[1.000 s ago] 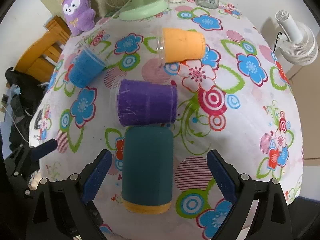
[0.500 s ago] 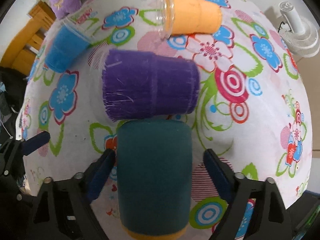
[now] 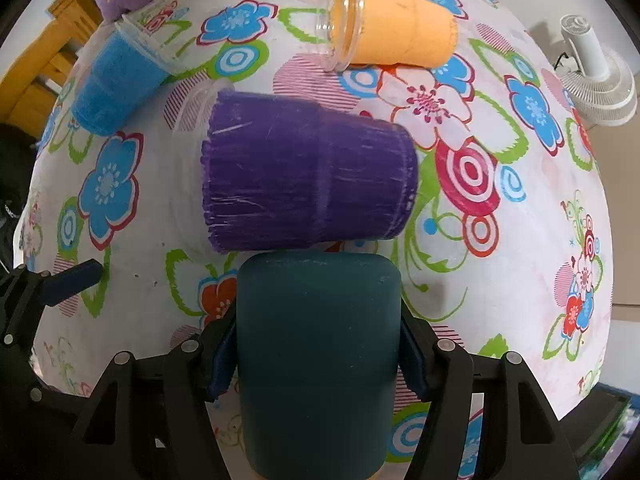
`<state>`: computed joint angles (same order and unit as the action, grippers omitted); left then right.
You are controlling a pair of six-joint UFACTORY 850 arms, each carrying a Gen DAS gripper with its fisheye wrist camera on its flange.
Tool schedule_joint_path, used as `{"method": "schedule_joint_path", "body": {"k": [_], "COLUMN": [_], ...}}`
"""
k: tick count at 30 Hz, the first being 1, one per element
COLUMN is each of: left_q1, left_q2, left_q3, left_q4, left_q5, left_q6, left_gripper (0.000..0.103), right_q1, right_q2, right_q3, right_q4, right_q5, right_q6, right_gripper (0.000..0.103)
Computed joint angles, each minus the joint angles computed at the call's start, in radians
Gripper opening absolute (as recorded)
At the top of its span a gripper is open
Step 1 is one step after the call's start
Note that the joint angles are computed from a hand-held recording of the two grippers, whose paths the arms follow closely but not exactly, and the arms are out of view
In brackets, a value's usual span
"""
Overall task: Flip cup upside down
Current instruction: 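Lift the teal cup with the right tool and rotate it upward, then turn the teal cup rim-down and lower it onto the tablecloth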
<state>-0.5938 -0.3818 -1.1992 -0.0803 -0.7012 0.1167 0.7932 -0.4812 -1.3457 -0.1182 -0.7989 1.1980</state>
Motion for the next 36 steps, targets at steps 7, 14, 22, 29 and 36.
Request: {"method": "schedule_joint_path", "body": {"k": [7, 14, 22, 29, 36], "left_q1": [-0.02, -0.062, -0.093, -0.094, -0.083], "left_q2": [0.041, 0.132, 0.223, 0.24, 0.212], "left_q3": [0.004, 0.042, 0.078, 0.113, 0.182], "left_q4": [0.06, 0.152, 0.182, 0.205, 0.269], "left_q5": [-0.009, 0.006, 0.014, 0.065, 0.179], "left_q6": [-0.124, -0.337, -0.496, -0.469, -0.477], "left_gripper": [0.097, 0.097, 0.097, 0.097, 0.097], "right_q1": [0.024, 0.057, 0.128, 0.189, 0.234], "right_q2": [0.084, 0.214, 0.321, 0.345, 0.261], "right_q3": [0.042, 0.134, 0.241, 0.318, 0.358], "right_q4": [-0.076, -0.314, -0.702, -1.041, -1.292], "right_q5": [0.011, 0.043, 0.074, 0.034, -0.057], "right_q6": [0.048, 0.161, 0.463, 0.774, 1.046], "right_gripper": [0.068, 0.068, 0.068, 0.068, 0.068]}}
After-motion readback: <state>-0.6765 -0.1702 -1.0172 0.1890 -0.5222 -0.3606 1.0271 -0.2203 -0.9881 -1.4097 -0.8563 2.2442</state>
